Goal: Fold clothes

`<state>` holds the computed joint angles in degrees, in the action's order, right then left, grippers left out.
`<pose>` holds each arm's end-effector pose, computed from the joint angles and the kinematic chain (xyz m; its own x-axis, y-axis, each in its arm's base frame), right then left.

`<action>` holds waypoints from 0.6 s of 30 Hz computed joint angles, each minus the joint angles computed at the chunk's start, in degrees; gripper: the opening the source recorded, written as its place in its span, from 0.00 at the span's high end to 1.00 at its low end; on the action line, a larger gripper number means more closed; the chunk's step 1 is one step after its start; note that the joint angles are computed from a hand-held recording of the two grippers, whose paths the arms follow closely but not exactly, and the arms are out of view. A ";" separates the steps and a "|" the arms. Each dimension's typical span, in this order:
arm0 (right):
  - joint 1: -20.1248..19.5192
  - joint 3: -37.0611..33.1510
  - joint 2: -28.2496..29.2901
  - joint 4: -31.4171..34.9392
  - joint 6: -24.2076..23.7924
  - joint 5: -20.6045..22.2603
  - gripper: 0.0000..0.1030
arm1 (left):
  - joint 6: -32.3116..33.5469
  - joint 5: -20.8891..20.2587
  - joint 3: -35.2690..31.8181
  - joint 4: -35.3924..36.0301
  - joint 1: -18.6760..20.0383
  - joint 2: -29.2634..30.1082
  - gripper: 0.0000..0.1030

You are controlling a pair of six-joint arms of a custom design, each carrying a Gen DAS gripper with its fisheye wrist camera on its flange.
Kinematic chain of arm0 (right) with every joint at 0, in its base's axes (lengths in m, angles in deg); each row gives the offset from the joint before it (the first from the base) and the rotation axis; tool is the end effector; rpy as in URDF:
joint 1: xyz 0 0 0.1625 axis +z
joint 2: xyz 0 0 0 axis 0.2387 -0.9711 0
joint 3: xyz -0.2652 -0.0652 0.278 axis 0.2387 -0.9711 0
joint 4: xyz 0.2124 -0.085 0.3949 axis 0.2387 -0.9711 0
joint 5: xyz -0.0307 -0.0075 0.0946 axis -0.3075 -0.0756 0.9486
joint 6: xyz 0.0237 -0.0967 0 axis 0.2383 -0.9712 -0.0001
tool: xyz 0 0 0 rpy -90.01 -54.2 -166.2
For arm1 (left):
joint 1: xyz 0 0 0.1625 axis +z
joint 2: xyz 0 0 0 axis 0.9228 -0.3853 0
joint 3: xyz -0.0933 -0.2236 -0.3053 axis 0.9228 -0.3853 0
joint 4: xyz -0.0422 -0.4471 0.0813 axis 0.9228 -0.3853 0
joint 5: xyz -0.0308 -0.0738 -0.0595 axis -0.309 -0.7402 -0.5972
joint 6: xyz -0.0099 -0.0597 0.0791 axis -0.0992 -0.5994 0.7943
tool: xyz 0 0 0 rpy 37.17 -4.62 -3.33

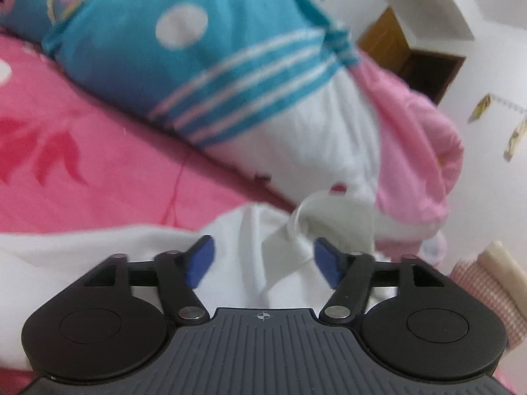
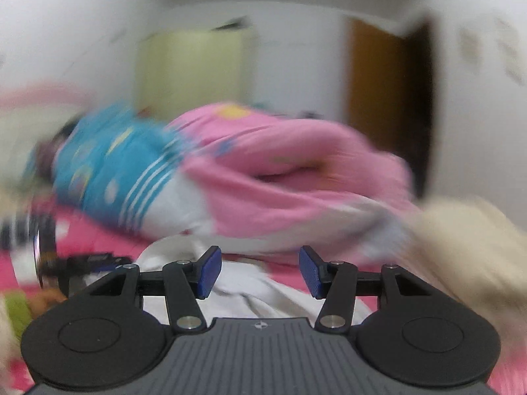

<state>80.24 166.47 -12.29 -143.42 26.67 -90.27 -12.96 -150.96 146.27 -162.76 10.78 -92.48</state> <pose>0.1806 -0.6716 0.2562 -0.6685 -0.3962 0.6294 -0.7416 0.2906 -0.6046 0.0147 -0.7514 0.1865 -0.9739 -0.1144 -0.1960 0.1525 0.3093 -0.9387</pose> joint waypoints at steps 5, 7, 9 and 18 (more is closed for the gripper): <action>-7.19 12.49 -14.41 2.13 16.02 0.56 0.39 | -0.95 4.98 9.80 2.35 -4.75 -7.54 0.31; -10.84 15.28 -18.01 5.48 22.20 2.22 0.38 | -1.25 7.54 15.96 6.06 -7.25 -12.02 0.30; -14.69 15.89 -19.02 11.36 29.82 5.31 0.38 | -4.72 9.14 22.36 12.03 -9.43 -16.89 0.29; -23.01 16.89 -17.73 22.80 38.75 16.74 0.38 | -26.12 8.36 43.57 24.76 -16.36 -32.20 0.29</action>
<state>57.23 183.36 -30.01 -120.62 65.42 -73.54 -39.08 -142.60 189.83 -138.01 -5.58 -124.68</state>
